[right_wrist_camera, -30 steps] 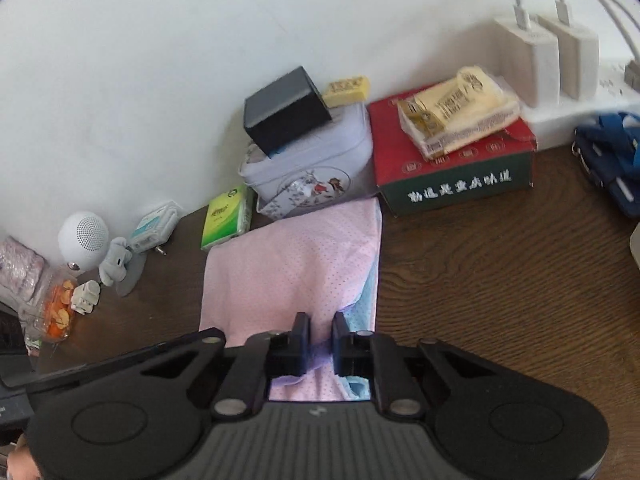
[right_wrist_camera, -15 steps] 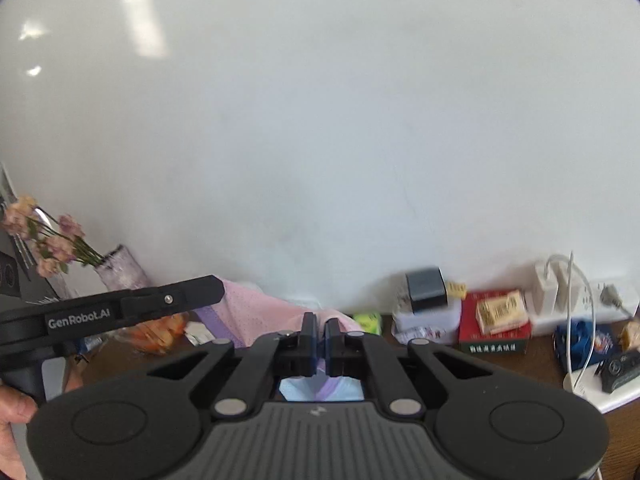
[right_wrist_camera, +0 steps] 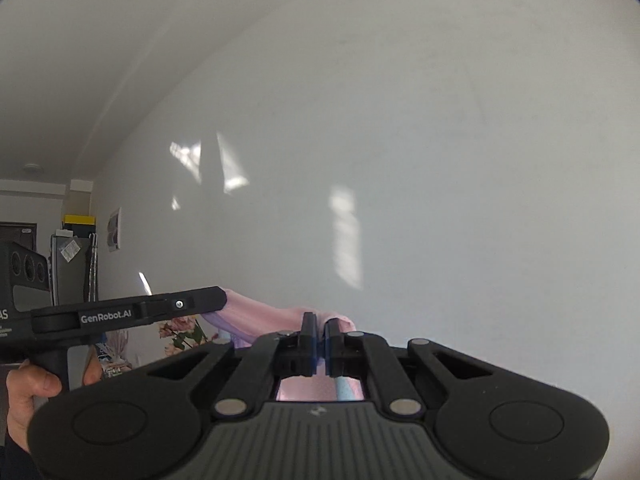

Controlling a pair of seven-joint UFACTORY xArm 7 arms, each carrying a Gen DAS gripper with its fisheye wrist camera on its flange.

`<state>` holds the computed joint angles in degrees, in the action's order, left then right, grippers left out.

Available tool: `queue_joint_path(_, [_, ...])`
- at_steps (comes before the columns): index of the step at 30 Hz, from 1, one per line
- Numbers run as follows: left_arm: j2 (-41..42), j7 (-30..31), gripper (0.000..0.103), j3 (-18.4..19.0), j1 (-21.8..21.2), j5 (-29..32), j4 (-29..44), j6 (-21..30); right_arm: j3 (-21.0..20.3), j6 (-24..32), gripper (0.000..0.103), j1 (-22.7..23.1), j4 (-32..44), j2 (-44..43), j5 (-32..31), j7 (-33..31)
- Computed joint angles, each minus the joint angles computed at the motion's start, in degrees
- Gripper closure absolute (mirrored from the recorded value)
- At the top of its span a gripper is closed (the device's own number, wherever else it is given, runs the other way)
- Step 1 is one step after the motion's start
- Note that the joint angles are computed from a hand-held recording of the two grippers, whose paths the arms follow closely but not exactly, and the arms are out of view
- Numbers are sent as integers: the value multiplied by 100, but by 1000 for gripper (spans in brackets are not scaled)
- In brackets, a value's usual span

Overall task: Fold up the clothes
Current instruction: 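Lift the pink garment with both grippers and shake it open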

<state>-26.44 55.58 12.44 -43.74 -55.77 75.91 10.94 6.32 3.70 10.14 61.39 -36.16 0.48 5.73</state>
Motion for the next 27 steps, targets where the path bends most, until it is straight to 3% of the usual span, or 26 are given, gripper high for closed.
queue_joint_path(3, [-515,-275,100,-277,202,287,-345,-61,401,71,101,-338,-25,-420,-131,213])
queue_joint_path(6, [-667,-602,100,-295,308,658,-451,17,610,147,101,-565,29,-563,-200,434])
queue_joint_path(12, [-286,-1062,100,36,384,1145,-375,252,677,308,101,-675,131,-119,-331,642])
queue_joint_path(17, [1152,-686,100,643,355,525,137,600,435,222,100,-477,291,1024,-253,719])
queue_joint_path(20, [2448,-551,100,825,570,120,831,905,546,218,100,-799,473,1941,-457,1037])
queue_joint_path(22, [3397,-663,100,806,827,-48,1440,1073,750,275,100,-1199,707,2665,-976,1589])
queue_joint_path(24, [4243,-565,89,546,1045,-239,1836,505,818,386,99,-1446,1084,3520,-1815,2350])
queue_joint_path(25, [4636,-752,60,611,991,-97,2001,232,721,570,95,-1413,1343,3959,-2339,2775])
queue_joint_path(26, [4949,-1179,37,915,791,285,2063,132,581,896,92,-1294,1555,4301,-2624,3033])
queue_joint_path(27, [5155,-1605,35,1170,669,782,2036,245,407,1268,83,-1123,1760,4612,-2694,3145])
